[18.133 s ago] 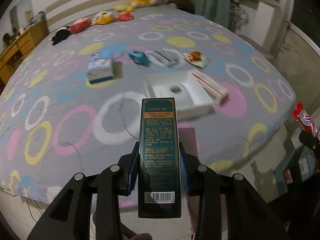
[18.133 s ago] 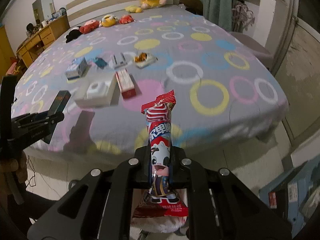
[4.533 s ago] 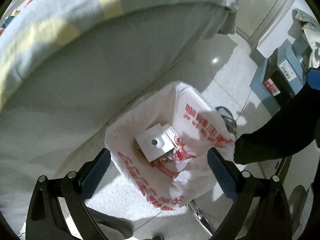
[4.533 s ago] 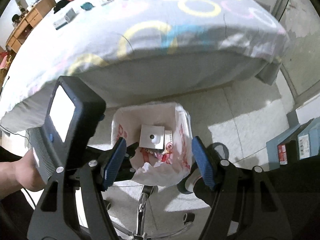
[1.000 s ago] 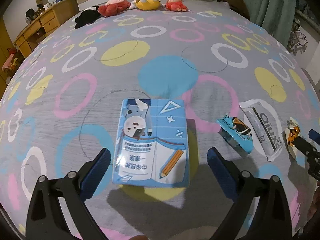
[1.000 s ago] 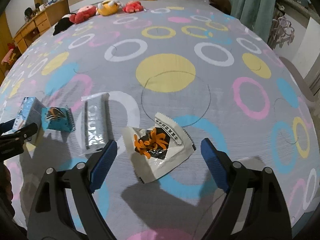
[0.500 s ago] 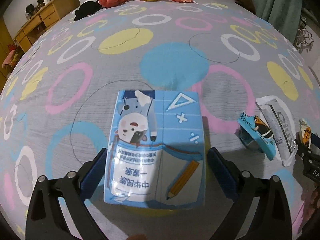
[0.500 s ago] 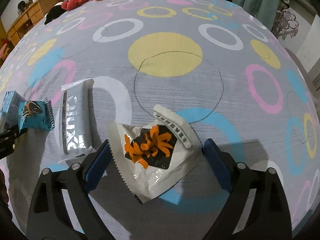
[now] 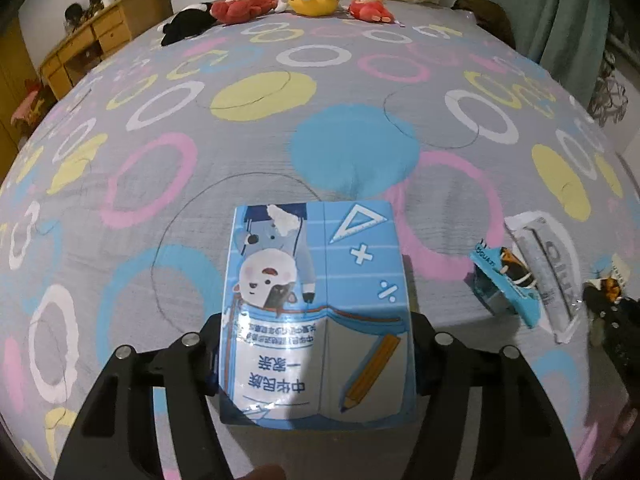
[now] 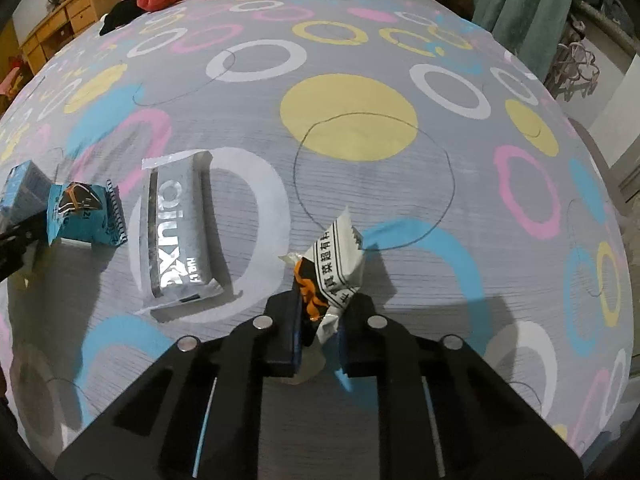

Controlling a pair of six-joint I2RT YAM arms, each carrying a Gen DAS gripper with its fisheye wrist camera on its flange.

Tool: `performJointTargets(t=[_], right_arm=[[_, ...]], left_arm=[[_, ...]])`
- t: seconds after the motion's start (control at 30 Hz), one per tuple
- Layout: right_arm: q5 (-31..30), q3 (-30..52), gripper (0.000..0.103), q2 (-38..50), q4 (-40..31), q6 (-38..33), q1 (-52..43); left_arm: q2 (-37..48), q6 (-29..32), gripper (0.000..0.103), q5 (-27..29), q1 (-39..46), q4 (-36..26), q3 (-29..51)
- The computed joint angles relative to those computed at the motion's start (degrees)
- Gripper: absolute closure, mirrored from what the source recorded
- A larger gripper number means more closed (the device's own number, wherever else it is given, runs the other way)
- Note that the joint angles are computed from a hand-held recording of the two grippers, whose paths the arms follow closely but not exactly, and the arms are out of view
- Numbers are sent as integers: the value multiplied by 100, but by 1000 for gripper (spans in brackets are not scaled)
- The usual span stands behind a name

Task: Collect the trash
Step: 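Grasp the blue-white box with the left tool while the right tool grasps the orange-patterned sachet, then carry the blue-white box and sachet over the plastic bag with both tools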

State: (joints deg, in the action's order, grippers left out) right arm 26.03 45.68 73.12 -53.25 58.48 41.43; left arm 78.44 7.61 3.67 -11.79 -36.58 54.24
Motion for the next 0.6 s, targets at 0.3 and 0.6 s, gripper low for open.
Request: performJointTargets(t=[0.3, 0.6], right_arm=[[302, 332, 91, -118, -768, 906, 824], [652, 926, 91, -214, -1780, 1881, 1663]], left_arm=[[-414, 359, 40, 633, 651, -616, 270], [-856, 536, 40, 790, 772, -873, 225]])
